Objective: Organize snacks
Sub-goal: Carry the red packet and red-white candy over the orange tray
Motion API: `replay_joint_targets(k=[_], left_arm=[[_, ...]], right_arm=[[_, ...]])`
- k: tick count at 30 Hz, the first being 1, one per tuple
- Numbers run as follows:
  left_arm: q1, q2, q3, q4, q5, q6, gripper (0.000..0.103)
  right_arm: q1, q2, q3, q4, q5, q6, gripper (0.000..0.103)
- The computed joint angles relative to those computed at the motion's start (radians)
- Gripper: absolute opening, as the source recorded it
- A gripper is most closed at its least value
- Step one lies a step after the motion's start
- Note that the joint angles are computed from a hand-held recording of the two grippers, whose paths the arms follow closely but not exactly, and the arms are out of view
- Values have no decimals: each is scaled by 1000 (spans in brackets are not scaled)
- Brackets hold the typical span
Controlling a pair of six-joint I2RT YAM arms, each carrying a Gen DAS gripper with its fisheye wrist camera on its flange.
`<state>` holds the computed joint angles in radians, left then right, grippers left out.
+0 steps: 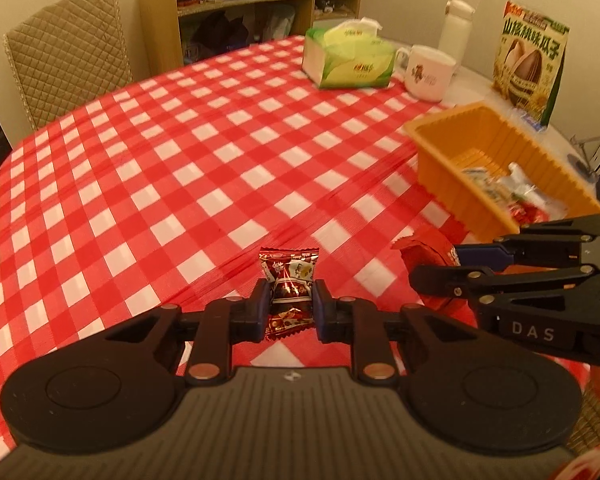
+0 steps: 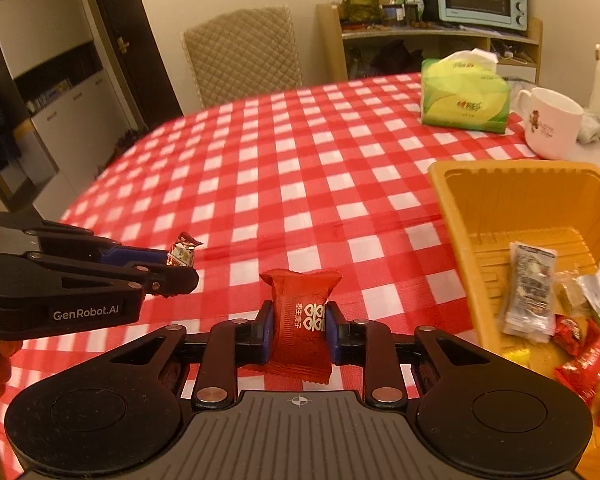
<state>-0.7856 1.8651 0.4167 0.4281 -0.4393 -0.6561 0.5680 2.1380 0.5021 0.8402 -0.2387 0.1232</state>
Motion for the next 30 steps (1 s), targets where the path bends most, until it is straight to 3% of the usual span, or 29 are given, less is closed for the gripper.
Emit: replay_joint_targets(k=[8, 16, 22, 30], left_arm=[[-153, -99, 70, -174, -92, -99, 20], [-250, 5, 291, -253, -106, -95, 20], [-279, 122, 496, -303, -103, -48, 20], [-269, 289, 757, -399, -73, -37, 20]], right_arm=[[-151, -189, -160, -19, -98, -48, 26], [-423, -362, -247, -126, -217, -166, 26], [-666, -403, -204, -254, -325, -293, 26], [-883, -340, -79, -403, -433, -451, 26]])
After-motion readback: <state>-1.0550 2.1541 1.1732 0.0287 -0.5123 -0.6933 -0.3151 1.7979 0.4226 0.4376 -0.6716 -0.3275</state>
